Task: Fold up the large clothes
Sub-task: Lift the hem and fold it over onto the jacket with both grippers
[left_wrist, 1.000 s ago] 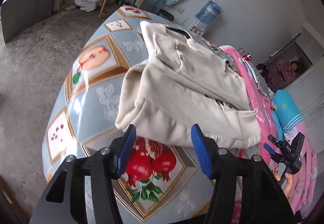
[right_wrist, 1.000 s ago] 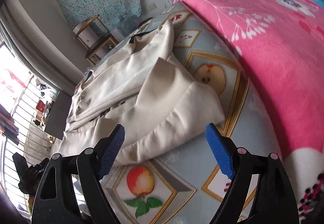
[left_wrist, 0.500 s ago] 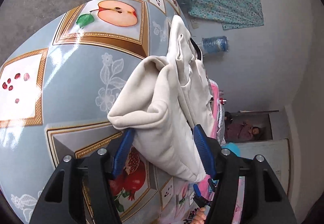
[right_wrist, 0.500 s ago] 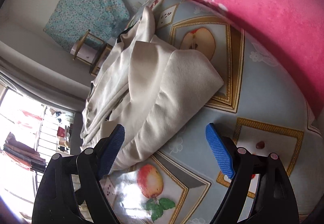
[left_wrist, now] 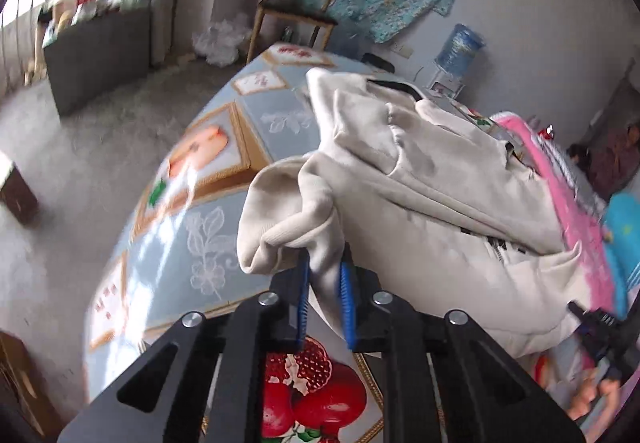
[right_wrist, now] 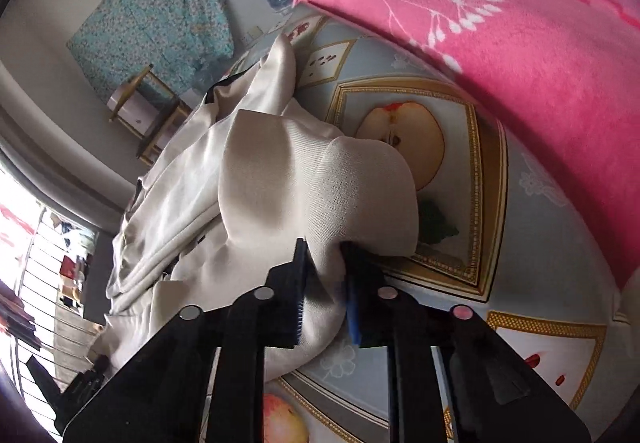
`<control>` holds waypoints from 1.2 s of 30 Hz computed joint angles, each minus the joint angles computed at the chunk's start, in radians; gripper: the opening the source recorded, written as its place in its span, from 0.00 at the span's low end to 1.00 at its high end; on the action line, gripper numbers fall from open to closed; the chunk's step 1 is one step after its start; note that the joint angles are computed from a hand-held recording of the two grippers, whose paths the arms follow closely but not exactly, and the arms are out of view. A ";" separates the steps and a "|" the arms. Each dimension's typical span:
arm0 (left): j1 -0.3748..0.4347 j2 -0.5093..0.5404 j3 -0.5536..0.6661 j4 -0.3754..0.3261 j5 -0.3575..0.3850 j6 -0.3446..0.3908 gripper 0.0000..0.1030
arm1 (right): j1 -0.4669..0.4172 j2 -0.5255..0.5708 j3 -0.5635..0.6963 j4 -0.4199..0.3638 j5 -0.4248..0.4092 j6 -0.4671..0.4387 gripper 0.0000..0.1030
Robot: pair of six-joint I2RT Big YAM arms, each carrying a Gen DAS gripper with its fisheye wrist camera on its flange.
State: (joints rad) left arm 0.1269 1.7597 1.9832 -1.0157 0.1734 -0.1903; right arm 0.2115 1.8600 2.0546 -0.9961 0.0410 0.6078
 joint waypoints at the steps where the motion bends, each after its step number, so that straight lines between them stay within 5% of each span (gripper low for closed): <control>1: -0.013 -0.031 -0.033 0.050 -0.036 0.058 0.10 | 0.011 -0.011 -0.004 0.001 0.034 -0.027 0.10; 5: -0.026 -0.099 -0.084 0.148 -0.068 0.170 0.09 | 0.041 -0.071 -0.047 0.038 0.119 -0.100 0.07; 11: 0.005 -0.161 -0.106 0.152 -0.007 0.192 0.09 | 0.047 -0.169 -0.144 0.098 0.099 -0.125 0.07; 15: 0.055 -0.225 -0.153 0.089 0.079 0.217 0.09 | 0.066 -0.250 -0.223 0.101 0.100 -0.130 0.07; 22: 0.145 -0.295 -0.274 -0.131 0.192 0.220 0.12 | 0.060 -0.337 -0.365 0.021 0.014 -0.087 0.10; 26: 0.171 -0.268 -0.294 -0.221 0.195 0.220 0.19 | 0.044 -0.313 -0.358 -0.085 0.017 -0.099 0.34; 29: 0.229 -0.287 -0.301 -0.238 0.262 0.211 0.42 | 0.029 -0.318 -0.332 -0.145 0.009 -0.143 0.59; 32: 0.271 -0.322 -0.321 -0.209 0.271 0.219 0.56 | 0.042 -0.339 -0.306 -0.181 0.110 -0.209 0.66; 36: 0.255 -0.321 -0.315 -0.157 0.220 0.209 0.65 | 0.048 -0.350 -0.295 -0.137 0.099 -0.224 0.77</control>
